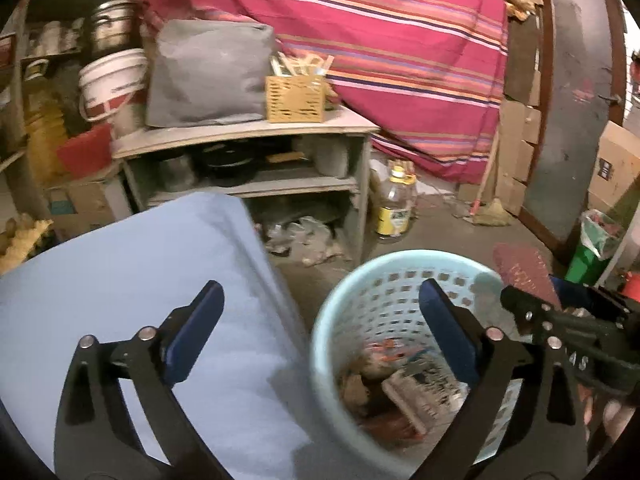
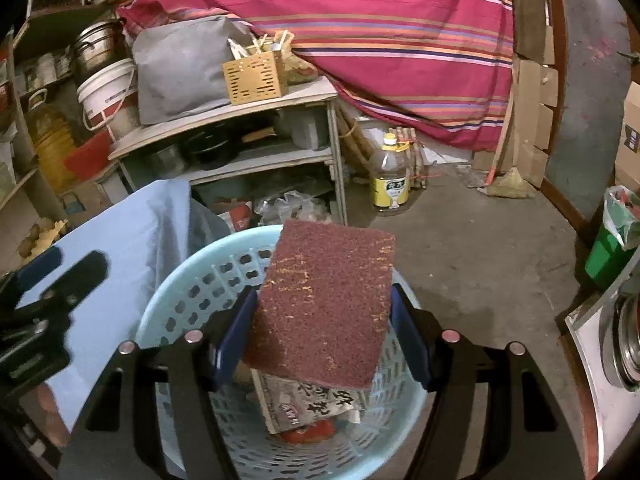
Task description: Collect trash
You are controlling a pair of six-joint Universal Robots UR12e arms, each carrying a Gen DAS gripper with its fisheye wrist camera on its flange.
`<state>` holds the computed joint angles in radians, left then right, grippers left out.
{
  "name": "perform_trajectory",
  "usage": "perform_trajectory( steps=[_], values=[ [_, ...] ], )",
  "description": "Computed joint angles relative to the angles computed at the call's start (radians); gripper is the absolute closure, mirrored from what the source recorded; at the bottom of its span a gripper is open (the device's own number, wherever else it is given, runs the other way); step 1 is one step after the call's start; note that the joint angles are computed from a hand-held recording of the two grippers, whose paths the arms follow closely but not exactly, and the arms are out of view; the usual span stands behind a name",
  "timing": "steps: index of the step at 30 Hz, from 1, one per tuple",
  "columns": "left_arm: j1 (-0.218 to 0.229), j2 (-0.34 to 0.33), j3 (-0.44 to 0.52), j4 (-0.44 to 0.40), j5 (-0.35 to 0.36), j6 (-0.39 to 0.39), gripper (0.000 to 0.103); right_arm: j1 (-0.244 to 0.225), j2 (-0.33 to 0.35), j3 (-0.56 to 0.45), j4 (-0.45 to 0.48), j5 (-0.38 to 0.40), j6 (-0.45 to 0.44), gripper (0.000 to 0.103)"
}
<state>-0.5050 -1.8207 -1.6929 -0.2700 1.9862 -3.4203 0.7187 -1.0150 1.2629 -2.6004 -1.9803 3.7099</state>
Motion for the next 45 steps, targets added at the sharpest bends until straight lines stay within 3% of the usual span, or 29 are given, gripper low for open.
perform_trajectory(
  steps=[4, 5, 7, 13, 15, 20, 24, 26, 30, 34, 41, 45],
  values=[
    [-0.001, 0.054, -0.060, 0.013, 0.086, 0.036, 0.006, 0.008, 0.023, -0.036, 0.020, 0.010, -0.019, 0.035],
    [0.000, 0.063, -0.071, 0.014, 0.094, 0.036, 0.006, 0.011, 0.030, -0.047, 0.033, 0.004, -0.022, 0.024],
    [0.006, 0.103, -0.114, 0.016, 0.100, 0.033, 0.006, 0.017, 0.037, -0.058, 0.049, -0.028, -0.012, 0.015],
    [0.016, 0.210, -0.233, 0.063, 0.132, -0.007, 0.006, 0.023, 0.028, -0.050, 0.045, -0.008, 0.017, 0.015],
    [0.013, 0.243, -0.267, 0.078, 0.155, -0.017, 0.006, 0.039, 0.024, -0.046, 0.014, -0.032, 0.001, 0.007],
    [-0.020, 0.305, -0.352, 0.159, 0.288, 0.011, 0.005, 0.098, 0.035, -0.069, -0.083, -0.104, -0.068, 0.005],
    [-0.059, 0.337, -0.409, 0.204, 0.440, 0.028, 0.005, 0.155, 0.052, -0.073, -0.186, -0.130, -0.178, 0.005],
    [-0.074, 0.358, -0.438, 0.185, 0.496, 0.001, 0.005, 0.185, 0.062, -0.074, -0.208, -0.149, -0.213, 0.005],
    [-0.080, 0.412, -0.495, 0.130, 0.503, -0.081, 0.005, 0.233, 0.076, -0.074, -0.228, -0.155, -0.239, 0.005],
    [-0.102, 0.441, -0.546, 0.105, 0.571, -0.140, 0.005, 0.279, 0.090, -0.064, -0.273, -0.171, -0.247, 0.005],
    [-0.105, 0.500, -0.608, 0.028, 0.603, -0.274, 0.005, 0.326, 0.106, -0.035, -0.323, -0.137, -0.240, 0.005],
    [-0.121, 0.510, -0.631, 0.054, 0.626, -0.286, 0.005, 0.348, 0.123, -0.039, -0.360, -0.146, -0.283, 0.005]
  ],
)
